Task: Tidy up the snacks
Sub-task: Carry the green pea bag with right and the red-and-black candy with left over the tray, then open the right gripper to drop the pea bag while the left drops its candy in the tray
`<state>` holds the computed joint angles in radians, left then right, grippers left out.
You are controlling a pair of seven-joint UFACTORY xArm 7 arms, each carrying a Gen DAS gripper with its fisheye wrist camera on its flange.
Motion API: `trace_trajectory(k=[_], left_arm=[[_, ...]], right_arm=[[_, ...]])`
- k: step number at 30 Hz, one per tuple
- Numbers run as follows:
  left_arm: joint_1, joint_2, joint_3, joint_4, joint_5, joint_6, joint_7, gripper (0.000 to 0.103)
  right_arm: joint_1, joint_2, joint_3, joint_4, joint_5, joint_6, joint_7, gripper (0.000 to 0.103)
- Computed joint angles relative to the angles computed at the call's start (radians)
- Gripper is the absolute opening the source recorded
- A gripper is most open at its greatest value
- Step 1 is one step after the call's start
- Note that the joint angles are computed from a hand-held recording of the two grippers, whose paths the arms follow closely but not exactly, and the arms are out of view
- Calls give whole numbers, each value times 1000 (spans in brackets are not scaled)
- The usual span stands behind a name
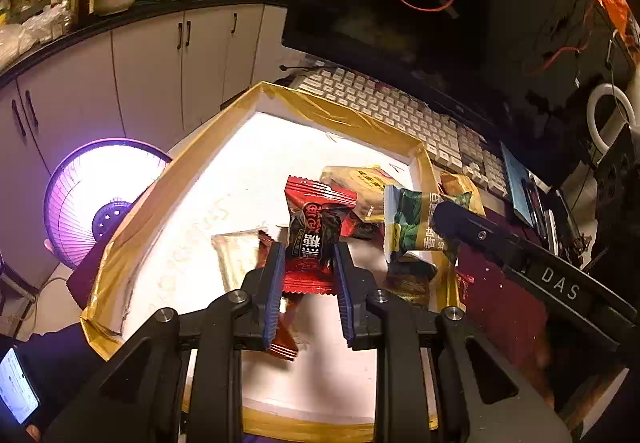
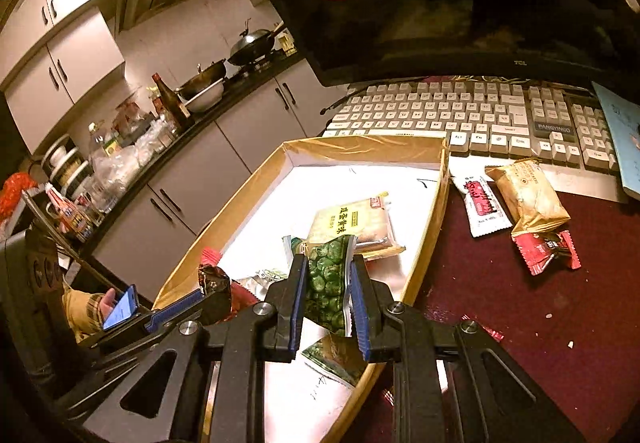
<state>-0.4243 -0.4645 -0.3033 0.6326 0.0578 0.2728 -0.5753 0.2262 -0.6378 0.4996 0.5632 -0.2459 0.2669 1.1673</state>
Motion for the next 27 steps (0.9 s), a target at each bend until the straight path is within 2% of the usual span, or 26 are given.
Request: trace_trajectory(k=[3,8,16,23,24,26,27], left_arm=[[36,0,-20,0,29,4,-21,22],[50,14,-21,0,46,8,-35,22],[100,22,-57,9,114,19,-92,22],[109,24,-65,17,155,18,-126,24],[102,23,-58,16,151,15,-126,26],[89,17,-46,8,138,-1,-123,39],[89,13,-46,5,136,-7,-126,51]], right_arm=[[-11,20,8,18,-9,-1,-4,21],[-31,79,21,56,-35,10,-2,21],[-51,140,54,106,-121,92,47,23],[-26,145,24,101,-167,95,93,30],[-20,134,16,89,-168,78,98,37],[-22,98,16,64,-171,54,116,51],[-24,79,18,51,-169,46,123,56]])
